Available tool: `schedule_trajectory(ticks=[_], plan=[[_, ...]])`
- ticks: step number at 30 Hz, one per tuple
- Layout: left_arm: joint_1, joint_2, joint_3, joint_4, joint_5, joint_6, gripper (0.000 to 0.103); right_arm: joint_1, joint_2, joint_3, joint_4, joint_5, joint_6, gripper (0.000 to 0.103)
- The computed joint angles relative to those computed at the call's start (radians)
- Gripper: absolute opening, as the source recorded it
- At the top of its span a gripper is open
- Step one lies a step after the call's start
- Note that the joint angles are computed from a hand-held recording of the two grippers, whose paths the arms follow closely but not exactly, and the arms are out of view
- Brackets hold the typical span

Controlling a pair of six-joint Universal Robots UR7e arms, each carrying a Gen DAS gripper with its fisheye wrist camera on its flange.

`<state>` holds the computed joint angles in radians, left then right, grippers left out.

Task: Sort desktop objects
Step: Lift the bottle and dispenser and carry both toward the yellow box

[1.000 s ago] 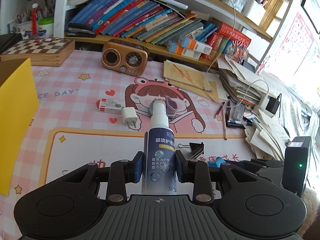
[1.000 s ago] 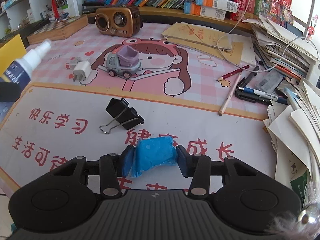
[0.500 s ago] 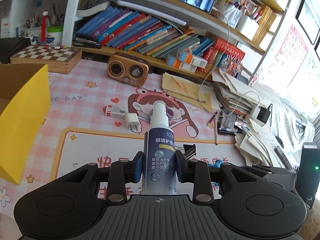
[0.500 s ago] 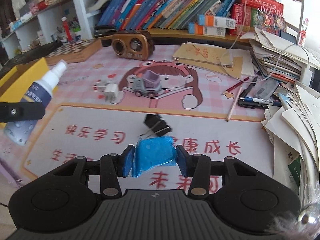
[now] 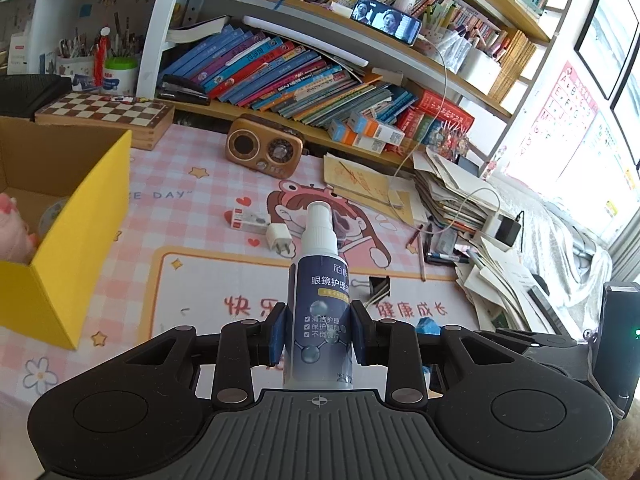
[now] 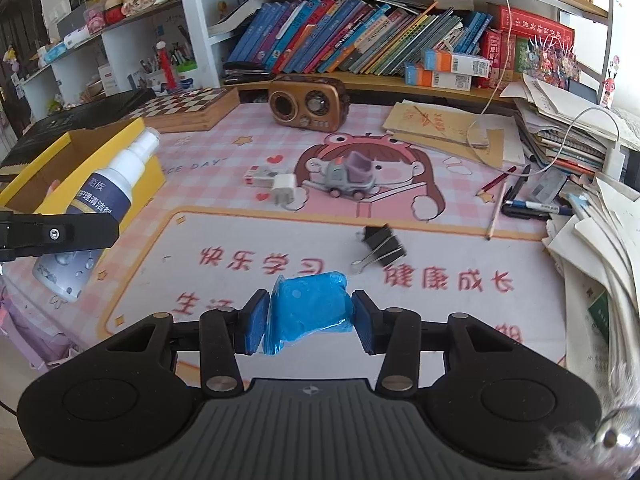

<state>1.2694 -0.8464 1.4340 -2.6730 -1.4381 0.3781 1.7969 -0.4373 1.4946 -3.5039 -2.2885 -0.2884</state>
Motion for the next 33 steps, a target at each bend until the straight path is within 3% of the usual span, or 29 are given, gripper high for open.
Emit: schedule_trajectory(ticks=[18, 33], plan=[[0.107, -0.141, 0.028, 0.206, -0.105, 0.098, 0.031, 0.148, 0.145, -0.062, 0.08, -0.153, 0.191, 0.042], [0.192, -0.241, 0.041, 0.302, -0.137, 0.168, 0.031, 0.242, 0.26, -0.146, 0.148, -0.211, 0.323, 0.042]])
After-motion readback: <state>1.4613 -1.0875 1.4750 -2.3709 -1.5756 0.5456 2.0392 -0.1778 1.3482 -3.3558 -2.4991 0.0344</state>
